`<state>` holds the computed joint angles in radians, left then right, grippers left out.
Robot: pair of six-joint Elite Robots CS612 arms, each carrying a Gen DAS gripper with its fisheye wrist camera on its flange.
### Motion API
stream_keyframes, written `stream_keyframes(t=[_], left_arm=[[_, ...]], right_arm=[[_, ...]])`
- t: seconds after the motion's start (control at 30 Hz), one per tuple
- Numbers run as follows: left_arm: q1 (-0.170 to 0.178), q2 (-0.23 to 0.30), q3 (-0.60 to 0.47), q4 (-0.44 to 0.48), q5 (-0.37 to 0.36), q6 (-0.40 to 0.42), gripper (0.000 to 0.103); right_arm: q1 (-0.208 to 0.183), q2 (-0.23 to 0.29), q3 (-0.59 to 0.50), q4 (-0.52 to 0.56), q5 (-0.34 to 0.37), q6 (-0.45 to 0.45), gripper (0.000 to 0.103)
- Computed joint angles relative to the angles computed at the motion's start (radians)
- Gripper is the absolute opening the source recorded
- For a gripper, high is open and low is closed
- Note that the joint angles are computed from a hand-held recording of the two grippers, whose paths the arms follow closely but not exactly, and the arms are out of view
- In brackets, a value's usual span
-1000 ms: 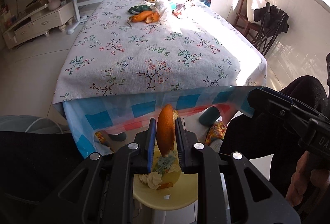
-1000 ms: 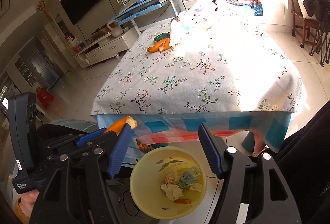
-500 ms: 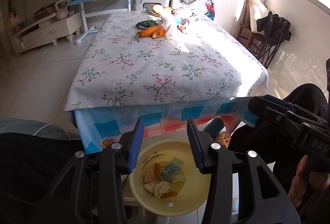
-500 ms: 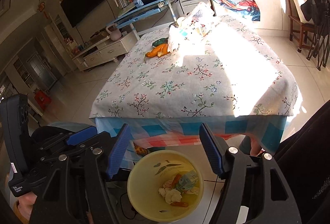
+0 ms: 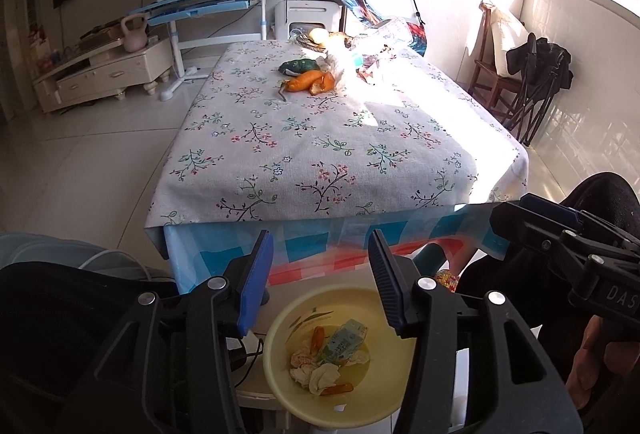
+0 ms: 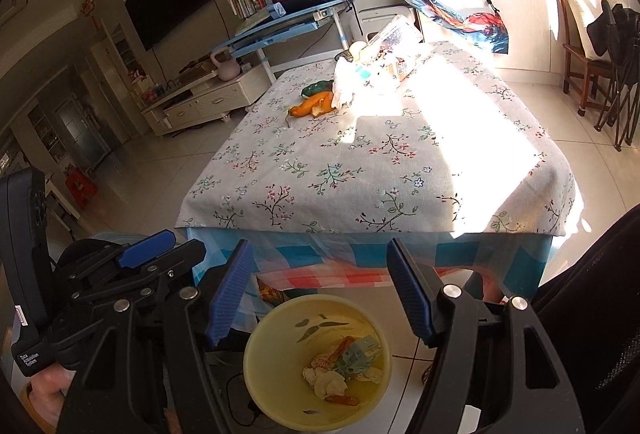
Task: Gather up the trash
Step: 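Move both open grippers back over the bed toward the remaining peel and tissue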
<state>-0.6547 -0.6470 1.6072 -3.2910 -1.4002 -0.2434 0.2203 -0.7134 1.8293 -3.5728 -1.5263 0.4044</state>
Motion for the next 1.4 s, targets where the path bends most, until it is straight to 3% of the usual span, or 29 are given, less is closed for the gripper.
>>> stream_keyframes(t=[0.87, 1.1, 1.4], left_arm=[[0.010, 0.003, -0.006, -0.020, 0.009, -0.046, 0.051], [0.040, 0.013, -0.083, 0.024, -0.011, -0.043, 0.051], [0.071, 0.060, -0.218, 0.117, 0.003, -0.057, 0.051]], right_arm=[[0.002, 0.003, -0.008, -0.008, 0.015, -0.013, 0.067], [-0.009, 0.005, -0.040, 0.019, 0.071, -0.038, 0.067], [-0.024, 0.043, -0.164, 0.151, 0.148, -0.097, 0.067]])
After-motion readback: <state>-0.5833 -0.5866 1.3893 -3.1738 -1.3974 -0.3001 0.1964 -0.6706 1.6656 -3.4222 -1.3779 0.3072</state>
